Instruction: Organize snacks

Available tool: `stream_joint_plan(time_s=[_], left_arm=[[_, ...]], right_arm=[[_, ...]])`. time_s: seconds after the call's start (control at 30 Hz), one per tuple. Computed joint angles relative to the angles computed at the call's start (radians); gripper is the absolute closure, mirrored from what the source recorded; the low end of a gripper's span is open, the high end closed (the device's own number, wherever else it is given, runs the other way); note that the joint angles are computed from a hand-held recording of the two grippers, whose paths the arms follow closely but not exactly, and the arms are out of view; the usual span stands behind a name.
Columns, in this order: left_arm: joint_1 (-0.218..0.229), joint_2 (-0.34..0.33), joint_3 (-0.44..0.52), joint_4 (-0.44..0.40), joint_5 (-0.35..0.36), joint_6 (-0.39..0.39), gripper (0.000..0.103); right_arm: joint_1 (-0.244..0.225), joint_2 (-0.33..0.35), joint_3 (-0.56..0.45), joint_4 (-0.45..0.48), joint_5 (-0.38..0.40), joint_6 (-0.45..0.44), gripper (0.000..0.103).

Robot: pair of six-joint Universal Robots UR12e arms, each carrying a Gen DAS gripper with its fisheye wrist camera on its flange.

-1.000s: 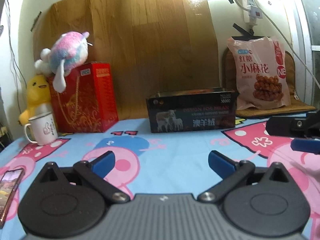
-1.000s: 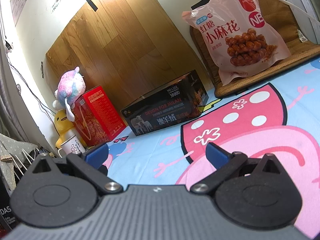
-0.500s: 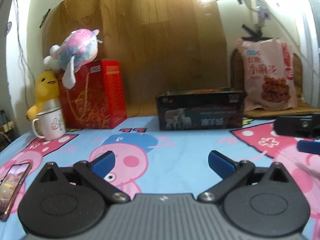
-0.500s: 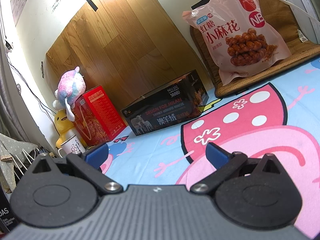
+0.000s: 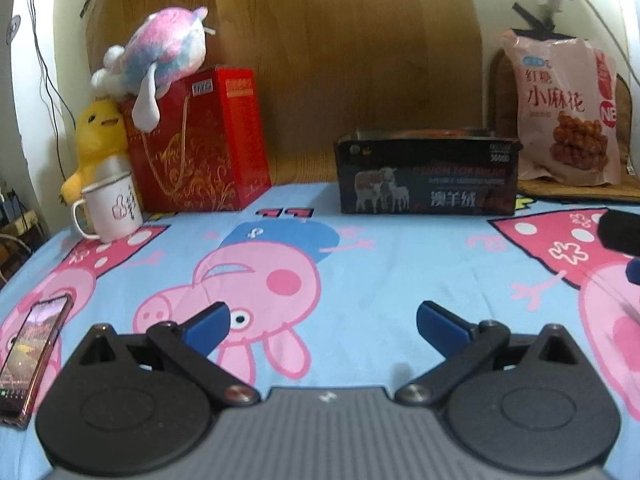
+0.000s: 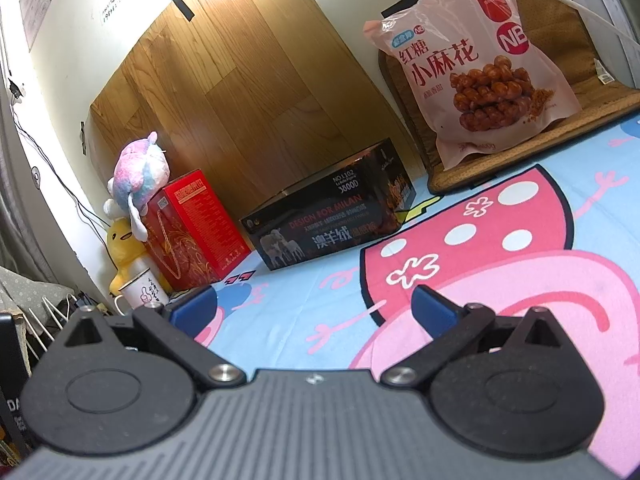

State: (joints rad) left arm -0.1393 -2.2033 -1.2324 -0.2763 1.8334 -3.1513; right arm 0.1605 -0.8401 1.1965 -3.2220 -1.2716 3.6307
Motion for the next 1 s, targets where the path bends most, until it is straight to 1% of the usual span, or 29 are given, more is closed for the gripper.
stream_joint_plan(time_s=[0.07, 0.27, 1.0], left_arm=[[0.001, 0.000, 0.005, -0.020, -0.003, 0.000, 0.000], [0.001, -0.002, 0.009, -0.032, 0.004, -0.001, 0.000], [0.002, -0.004, 0.018, -0.055, 0.010, -0.013, 0.000]], right_arm=[[0.000, 0.000, 0.000, 0.000, 0.001, 0.000, 0.000], [0.000, 0.000, 0.000, 0.000, 0.000, 0.000, 0.000], [0.000, 0.000, 0.001, 0.000, -0.001, 0.000, 0.000]])
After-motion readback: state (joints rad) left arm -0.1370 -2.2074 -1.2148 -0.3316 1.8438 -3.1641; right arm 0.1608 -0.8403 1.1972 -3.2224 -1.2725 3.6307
